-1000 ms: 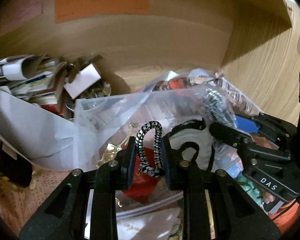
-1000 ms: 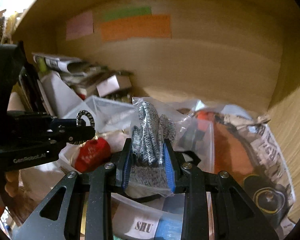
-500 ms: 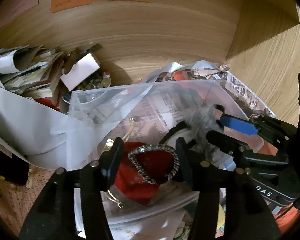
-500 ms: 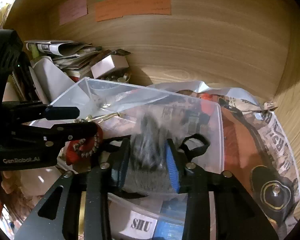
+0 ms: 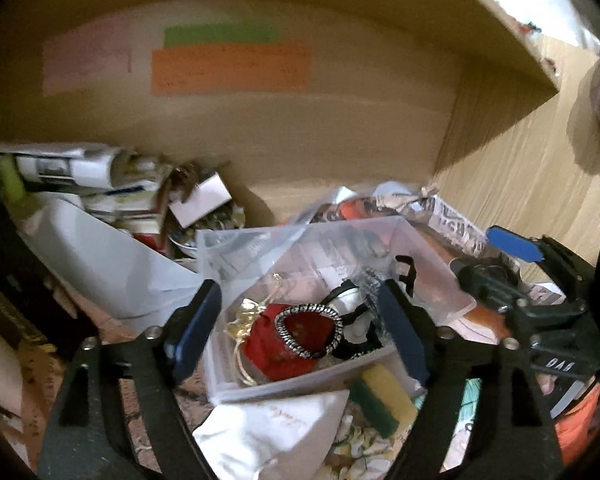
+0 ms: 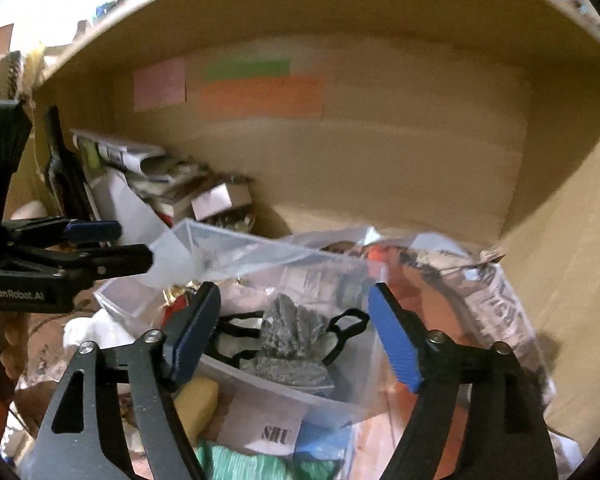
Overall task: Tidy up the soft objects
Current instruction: 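Grasp the white drawstring bag with the left tool while the right tool grasps the green glove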
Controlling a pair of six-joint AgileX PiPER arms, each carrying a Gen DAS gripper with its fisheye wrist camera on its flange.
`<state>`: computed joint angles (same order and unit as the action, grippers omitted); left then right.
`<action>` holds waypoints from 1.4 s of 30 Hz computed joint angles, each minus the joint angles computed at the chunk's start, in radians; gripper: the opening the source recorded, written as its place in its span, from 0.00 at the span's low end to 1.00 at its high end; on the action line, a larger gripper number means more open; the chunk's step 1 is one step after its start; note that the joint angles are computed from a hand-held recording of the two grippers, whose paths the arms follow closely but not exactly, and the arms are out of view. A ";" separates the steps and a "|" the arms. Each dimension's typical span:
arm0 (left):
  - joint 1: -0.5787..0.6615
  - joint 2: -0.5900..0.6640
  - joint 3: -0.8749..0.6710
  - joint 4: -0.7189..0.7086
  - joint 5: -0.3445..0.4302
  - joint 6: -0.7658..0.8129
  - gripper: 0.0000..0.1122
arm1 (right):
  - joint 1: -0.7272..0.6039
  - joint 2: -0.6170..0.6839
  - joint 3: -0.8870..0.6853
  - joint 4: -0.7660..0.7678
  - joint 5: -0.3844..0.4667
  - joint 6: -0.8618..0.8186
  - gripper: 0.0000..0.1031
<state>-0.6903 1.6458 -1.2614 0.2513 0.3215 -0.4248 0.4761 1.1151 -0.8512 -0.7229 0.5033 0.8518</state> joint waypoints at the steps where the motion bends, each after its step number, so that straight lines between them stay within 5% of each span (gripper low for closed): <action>1: -0.002 -0.029 0.034 0.053 -0.013 -0.053 0.78 | 0.012 -0.015 0.008 -0.023 0.009 0.026 0.80; 6: 0.000 -0.103 0.160 0.173 -0.055 -0.178 0.85 | 0.102 -0.090 0.067 -0.128 0.091 0.161 0.83; 13: 0.005 -0.117 0.270 0.148 -0.077 -0.172 0.87 | 0.191 -0.128 0.162 -0.129 0.158 0.272 0.83; 20: -0.003 -0.060 0.318 0.067 -0.097 -0.120 0.87 | 0.221 -0.096 0.259 -0.062 0.132 0.334 0.83; 26: -0.034 0.016 0.286 0.255 -0.083 -0.288 0.87 | 0.187 -0.054 0.305 0.015 0.065 0.300 0.83; 33: -0.063 0.063 0.270 0.433 -0.082 -0.446 0.86 | 0.180 -0.056 0.323 0.008 0.055 0.302 0.44; 36: -0.077 0.069 0.278 0.529 -0.071 -0.534 0.71 | 0.175 -0.077 0.338 0.012 0.043 0.301 0.38; 42: -0.050 0.044 0.312 0.406 -0.112 -0.417 0.47 | 0.230 -0.101 0.339 -0.054 0.086 0.384 0.26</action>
